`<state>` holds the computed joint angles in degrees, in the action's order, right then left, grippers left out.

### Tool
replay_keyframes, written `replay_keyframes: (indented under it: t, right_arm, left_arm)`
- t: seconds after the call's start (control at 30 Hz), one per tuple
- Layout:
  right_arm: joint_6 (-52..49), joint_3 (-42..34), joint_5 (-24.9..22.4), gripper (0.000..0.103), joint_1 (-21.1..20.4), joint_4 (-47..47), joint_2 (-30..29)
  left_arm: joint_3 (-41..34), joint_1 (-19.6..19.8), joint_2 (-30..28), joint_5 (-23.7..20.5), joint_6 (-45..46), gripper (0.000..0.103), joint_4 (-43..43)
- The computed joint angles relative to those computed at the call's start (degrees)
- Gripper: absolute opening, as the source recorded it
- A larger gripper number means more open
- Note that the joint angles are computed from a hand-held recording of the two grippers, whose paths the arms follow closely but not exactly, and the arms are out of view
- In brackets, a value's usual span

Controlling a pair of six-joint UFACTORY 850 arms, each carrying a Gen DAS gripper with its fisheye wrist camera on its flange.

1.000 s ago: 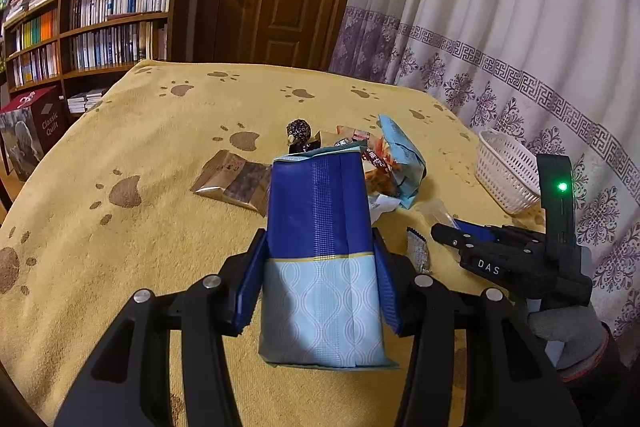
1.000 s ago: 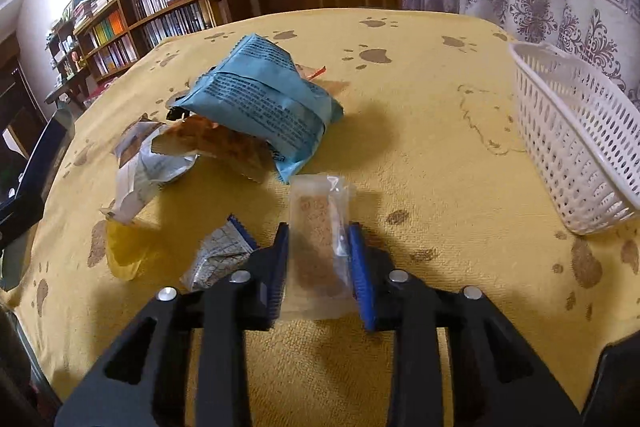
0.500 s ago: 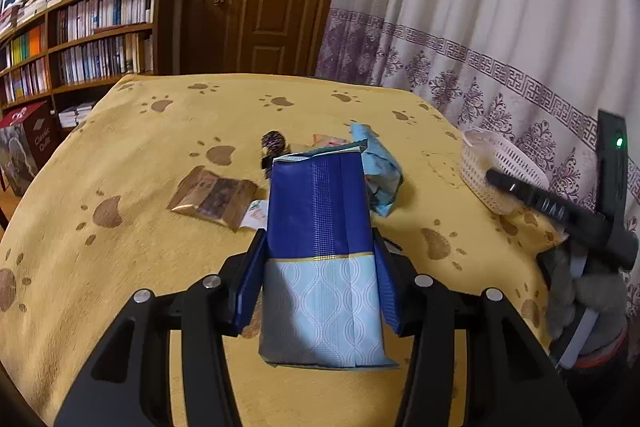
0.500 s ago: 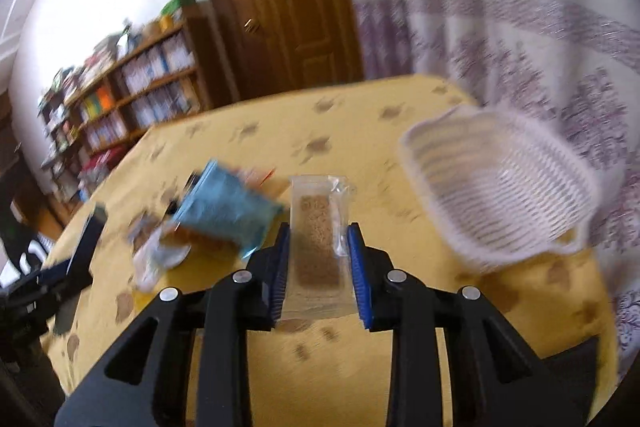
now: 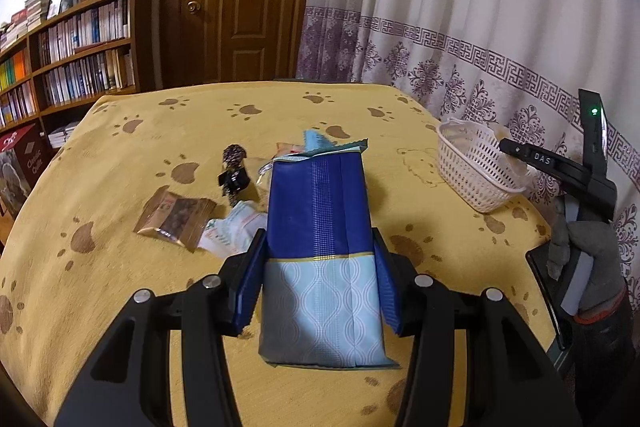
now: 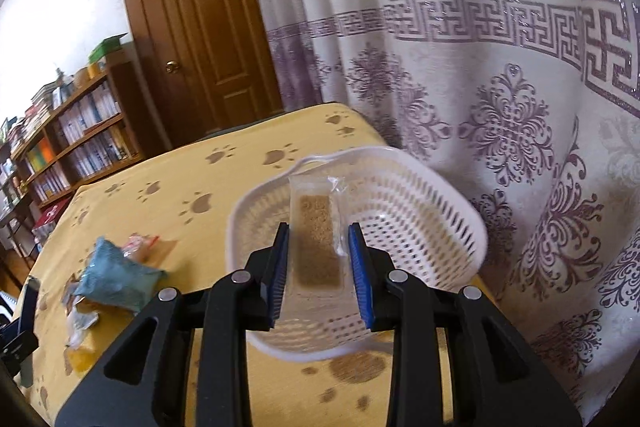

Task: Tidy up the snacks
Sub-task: 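Carry the tissue pack to the white basket and open the left gripper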

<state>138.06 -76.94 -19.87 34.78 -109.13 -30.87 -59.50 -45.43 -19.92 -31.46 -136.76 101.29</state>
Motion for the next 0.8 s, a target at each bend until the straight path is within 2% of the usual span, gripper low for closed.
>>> replay_keyframes:
  t: [0.03, 0.07, 0.1, 0.47, 0.8]
  right_arm:
    - [0.4, 0.0, -0.1, 0.038, -0.2, 0.1, -0.1]
    - [0.9, 0.2, 0.1, 0.048, -0.5, 0.2, -0.1]
    - [2.5, 0.7, -0.3, 0.052, -0.8, -0.8, 0.1]
    - [18.1, 11.0, -4.8, 0.052, 0.0, -12.4, 6.2]
    - [28.4, 16.6, -6.7, 0.052, 0.6, -19.4, 9.2]
  left_arm:
    - [-0.6, 0.0, -0.4, 0.1, 0.7, 0.050, -0.4]
    - [-1.1, 0.0, -0.6, 0.3, 1.2, 0.050, -0.7]
    - [-1.7, -0.1, -1.1, 0.5, 1.9, 0.050, -1.0]
    - [-9.7, 0.2, -5.9, 4.1, 8.3, 0.050, -2.3]
    - [-25.1, 1.4, -14.8, 10.9, 18.1, 0.050, -5.9]
